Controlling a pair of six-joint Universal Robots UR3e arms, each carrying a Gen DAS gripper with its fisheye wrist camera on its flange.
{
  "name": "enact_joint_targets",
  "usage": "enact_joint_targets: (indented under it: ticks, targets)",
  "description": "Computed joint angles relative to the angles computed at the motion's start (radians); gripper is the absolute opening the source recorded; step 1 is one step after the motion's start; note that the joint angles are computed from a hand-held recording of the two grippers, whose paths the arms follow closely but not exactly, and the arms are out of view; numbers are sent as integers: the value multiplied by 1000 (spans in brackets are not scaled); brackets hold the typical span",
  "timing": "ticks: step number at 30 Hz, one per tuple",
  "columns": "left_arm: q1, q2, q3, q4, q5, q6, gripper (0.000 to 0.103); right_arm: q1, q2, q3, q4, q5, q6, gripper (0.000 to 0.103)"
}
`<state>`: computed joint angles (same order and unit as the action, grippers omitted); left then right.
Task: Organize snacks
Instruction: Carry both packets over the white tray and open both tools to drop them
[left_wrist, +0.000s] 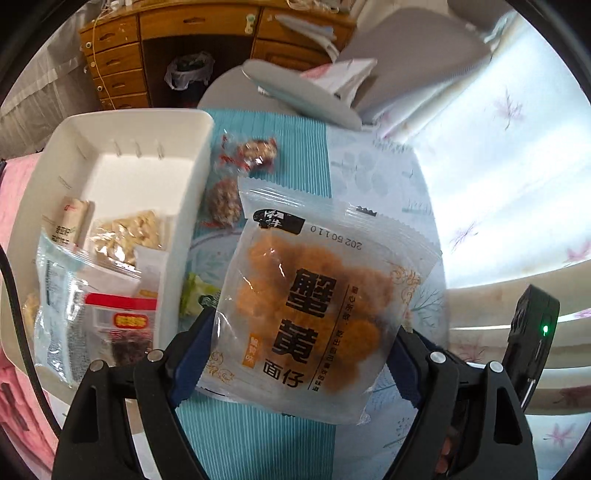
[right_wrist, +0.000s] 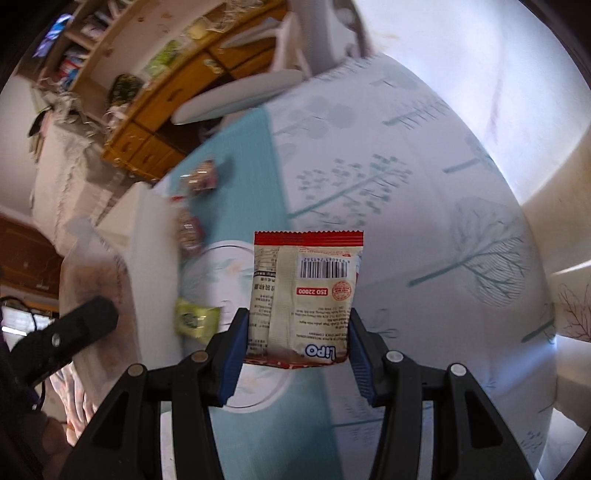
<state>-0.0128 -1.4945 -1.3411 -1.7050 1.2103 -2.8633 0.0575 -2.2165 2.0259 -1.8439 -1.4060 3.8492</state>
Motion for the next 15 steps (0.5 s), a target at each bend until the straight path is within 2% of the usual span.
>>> enact_joint_targets:
  ticks: [8, 15]
  targets:
    - [203, 51, 15, -72, -95, 154, 83, 231, 206, -124, -214, -99, 140, 50]
    - [436, 55, 59, -192, -182, 379, 83, 400, 427, -262, -361, -193, 258, 50]
